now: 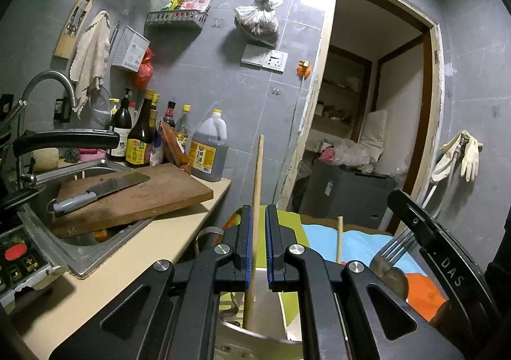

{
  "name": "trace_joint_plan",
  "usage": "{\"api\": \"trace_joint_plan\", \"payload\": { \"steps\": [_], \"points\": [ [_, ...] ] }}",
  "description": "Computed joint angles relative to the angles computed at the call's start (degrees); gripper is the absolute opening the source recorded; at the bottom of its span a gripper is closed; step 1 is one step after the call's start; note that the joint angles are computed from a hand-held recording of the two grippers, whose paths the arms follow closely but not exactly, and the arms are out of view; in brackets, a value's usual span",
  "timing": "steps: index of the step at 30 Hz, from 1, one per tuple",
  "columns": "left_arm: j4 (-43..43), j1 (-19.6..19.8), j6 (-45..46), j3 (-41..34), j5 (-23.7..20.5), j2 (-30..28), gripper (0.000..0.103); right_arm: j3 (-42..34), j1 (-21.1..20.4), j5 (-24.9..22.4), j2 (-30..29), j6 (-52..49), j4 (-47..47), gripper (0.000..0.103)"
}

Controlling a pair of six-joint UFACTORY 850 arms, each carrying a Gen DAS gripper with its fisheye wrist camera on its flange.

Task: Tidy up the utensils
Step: 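Lower the chopsticks into the caddy and open both grippers, then move both grippers back down to the remaining chopsticks on the cloth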

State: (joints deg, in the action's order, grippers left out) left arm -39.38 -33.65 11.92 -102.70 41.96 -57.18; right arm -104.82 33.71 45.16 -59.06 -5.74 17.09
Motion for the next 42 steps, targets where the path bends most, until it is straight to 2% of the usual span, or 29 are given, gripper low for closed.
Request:
{"api": "trace_joint_plan", "payload": {
  "steps": [3, 4, 9, 13, 18, 20, 27, 29, 31, 35, 38, 42],
  "points": [
    [0.3, -0.2, -0.3, 0.6, 0.0, 0.7, 0.005, 1.7, -0.2, 0.7, 1.3, 0.3, -0.4, 0.015],
    [0.5, -0.3, -0.4, 0.8, -0.1, 1.0, 0.005, 2.7, -0.4, 1.2, 2.0, 0.7, -0.9, 0.023],
    [-0.7, -1.1, 1.8, 0.5, -1.2, 2.0, 0.012, 7.1, -1.3, 3.2, 5.3, -0.1, -0.7, 0.028],
    [-1.6, -2.0, 3.9, -0.6, -2.0, 2.1, 0.026, 12.3, -2.6, 5.6, 8.9, -0.4, -0.8, 0.046],
    [-2.4, -3.6, 7.4, -3.8, -4.1, 1.0, 0.032, 18.3, -4.2, 7.2, 13.0, -2.1, -0.1, 0.06],
    [-2.2, -4.3, 8.0, -5.0, -4.6, 0.4, 0.04, 20.6, -4.9, 7.9, 14.5, -1.9, -0.2, 0.074],
    [-1.2, -6.1, 9.8, -11.6, -9.3, -3.3, 0.053, 27.1, -7.2, 9.3, 18.5, -3.7, 1.7, 0.088],
    [-0.9, -6.4, 10.2, -13.1, -10.3, -4.2, 0.059, 28.4, -7.8, 9.8, 19.2, -3.8, 2.0, 0.098],
    [-1.2, -6.9, 11.1, -15.4, -11.9, -5.5, 0.064, 30.1, -8.6, 10.7, 20.0, -3.1, 2.1, 0.103],
    [-1.5, -7.7, 12.8, -20.7, -16.0, -8.7, 0.077, 32.3, -10.1, 10.7, 21.1, -2.2, 2.1, 0.103],
    [-4.8, -8.2, 17.6, -25.1, -18.7, -11.2, 0.079, 33.7, -11.3, 10.0, 21.7, -0.9, 1.9, 0.103],
    [-15.2, -9.0, 29.8, -33.9, -23.7, -16.3, 0.08, 34.6, -12.6, 7.9, 21.9, -0.5, 2.3, 0.103]
  ]
}}
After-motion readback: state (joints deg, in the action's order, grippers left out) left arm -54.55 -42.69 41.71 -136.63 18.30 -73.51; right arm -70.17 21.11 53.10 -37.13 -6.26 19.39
